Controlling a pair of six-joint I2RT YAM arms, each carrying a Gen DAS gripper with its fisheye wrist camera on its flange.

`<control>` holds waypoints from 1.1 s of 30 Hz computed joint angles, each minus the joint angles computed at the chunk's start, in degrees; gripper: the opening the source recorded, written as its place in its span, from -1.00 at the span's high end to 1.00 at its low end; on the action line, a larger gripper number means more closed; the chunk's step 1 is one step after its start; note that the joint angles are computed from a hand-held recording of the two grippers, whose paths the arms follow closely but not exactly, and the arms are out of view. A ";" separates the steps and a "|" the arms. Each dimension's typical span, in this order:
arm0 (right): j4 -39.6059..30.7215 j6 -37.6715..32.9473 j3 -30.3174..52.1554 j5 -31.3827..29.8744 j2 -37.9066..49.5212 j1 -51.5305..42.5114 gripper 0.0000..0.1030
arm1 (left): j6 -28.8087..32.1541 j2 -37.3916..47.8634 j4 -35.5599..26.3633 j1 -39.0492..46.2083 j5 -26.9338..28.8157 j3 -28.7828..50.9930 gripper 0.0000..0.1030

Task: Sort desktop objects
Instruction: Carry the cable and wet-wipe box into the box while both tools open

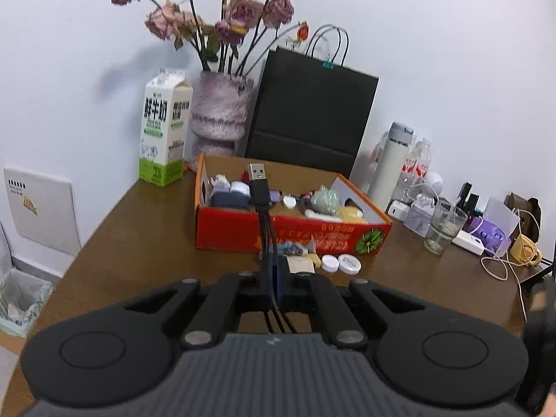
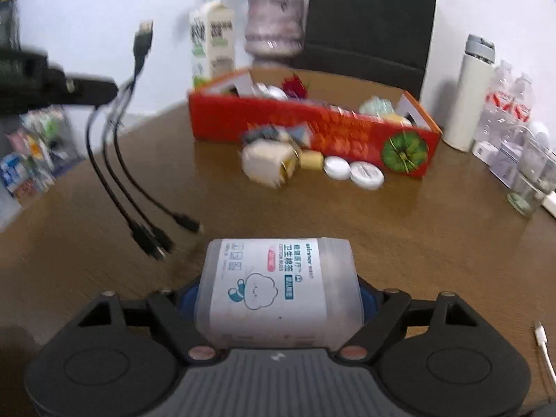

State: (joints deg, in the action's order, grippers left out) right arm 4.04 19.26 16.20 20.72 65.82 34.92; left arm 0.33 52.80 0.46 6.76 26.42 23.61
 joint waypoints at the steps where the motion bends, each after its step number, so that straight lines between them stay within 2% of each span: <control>1: -1.54 -0.42 0.29 -0.02 -2.91 -0.35 -0.58 | 0.38 -0.19 -0.11 -0.11 -0.06 0.72 0.94; 3: -4.70 -3.11 1.79 -0.70 -9.29 -2.72 -0.58 | 1.35 1.02 -0.62 0.20 1.59 4.02 0.94; 6: -6.84 -8.02 7.03 -6.92 -14.79 -11.39 -0.58 | 1.53 4.83 1.64 -0.54 4.20 10.58 0.95; 9: -3.84 -12.38 14.24 -11.22 -11.53 -18.43 -0.58 | 2.40 10.79 6.05 -5.47 -1.33 17.58 0.95; 13: -2.04 -13.06 27.70 -21.52 2.03 -27.17 -0.58 | 2.33 24.41 3.20 -10.49 -4.84 33.64 0.94; 16: -4.50 -12.31 40.09 -25.68 15.10 -30.35 -0.58 | 2.25 36.13 0.13 -13.08 -9.54 45.20 0.94; 21: -12.05 -12.36 60.78 -23.37 38.16 -30.71 -0.58 | 2.01 57.29 -10.40 -14.57 -14.76 64.22 0.95; 23: -16.03 -11.58 67.95 -23.83 45.93 -30.87 -0.58 | 0.93 65.50 -16.13 -14.73 -14.97 72.48 0.95; 26: -21.64 -10.66 77.77 -24.23 56.02 -30.83 -0.58 | -0.05 75.44 -21.58 -15.30 -16.90 82.54 0.94; 29: -23.90 -11.19 82.13 -21.95 61.36 -30.04 -0.58 | 0.56 83.29 -27.13 -15.87 -19.97 91.80 0.93; 31: -27.33 -11.97 86.99 -19.91 65.51 -29.44 -0.58 | 1.63 86.49 -29.88 -15.68 -20.01 95.86 0.89; 33: -30.90 -12.82 91.17 -19.47 68.57 -29.18 -0.59 | 2.89 86.38 -30.27 -15.42 -19.93 95.87 0.69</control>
